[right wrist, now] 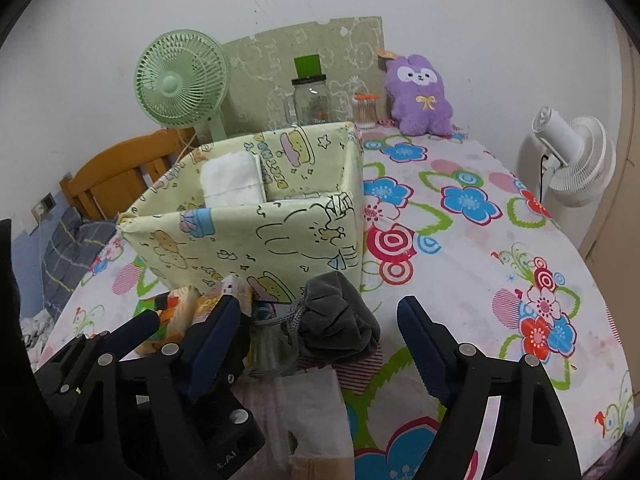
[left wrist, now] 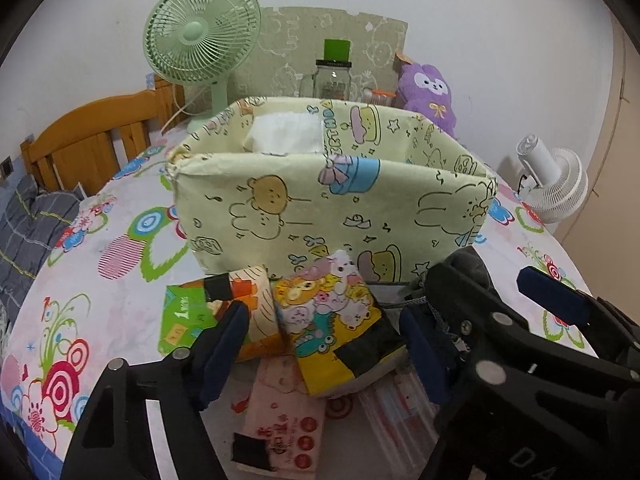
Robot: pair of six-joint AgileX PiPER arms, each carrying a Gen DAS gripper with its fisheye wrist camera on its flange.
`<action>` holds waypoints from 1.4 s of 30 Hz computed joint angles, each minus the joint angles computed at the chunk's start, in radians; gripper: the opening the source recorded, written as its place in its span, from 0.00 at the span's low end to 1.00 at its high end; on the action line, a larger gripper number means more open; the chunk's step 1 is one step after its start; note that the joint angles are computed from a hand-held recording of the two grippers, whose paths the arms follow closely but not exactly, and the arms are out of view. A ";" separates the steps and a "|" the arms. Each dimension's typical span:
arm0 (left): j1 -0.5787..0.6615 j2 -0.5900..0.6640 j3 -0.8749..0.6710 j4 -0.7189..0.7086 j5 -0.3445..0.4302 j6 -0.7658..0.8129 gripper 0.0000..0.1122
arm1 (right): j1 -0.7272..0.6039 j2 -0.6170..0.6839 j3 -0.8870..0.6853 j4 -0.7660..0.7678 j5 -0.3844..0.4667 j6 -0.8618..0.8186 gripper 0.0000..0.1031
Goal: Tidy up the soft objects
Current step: 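Move both tools back toward the snack packs and grey cloth on the table, then grasp the yellow cartoon snack pack with the left tool while the right tool grasps the grey cloth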
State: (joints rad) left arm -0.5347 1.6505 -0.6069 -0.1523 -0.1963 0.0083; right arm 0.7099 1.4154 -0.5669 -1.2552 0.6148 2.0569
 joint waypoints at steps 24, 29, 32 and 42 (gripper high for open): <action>-0.086 0.042 -0.027 -0.600 -0.042 0.573 0.54 | -0.098 0.096 -0.022 -0.012 -0.117 0.013 0.53; -0.099 0.023 -0.015 -0.660 -0.051 0.622 0.55 | -0.076 0.076 -0.014 0.008 -0.087 0.008 0.50; -0.100 0.009 -0.011 -0.716 -0.040 0.666 0.57 | -0.057 0.056 -0.004 0.011 -0.069 0.014 0.49; -0.096 -0.021 0.010 -0.809 0.011 0.724 0.54 | -0.001 0.012 0.019 0.049 -0.027 0.009 0.49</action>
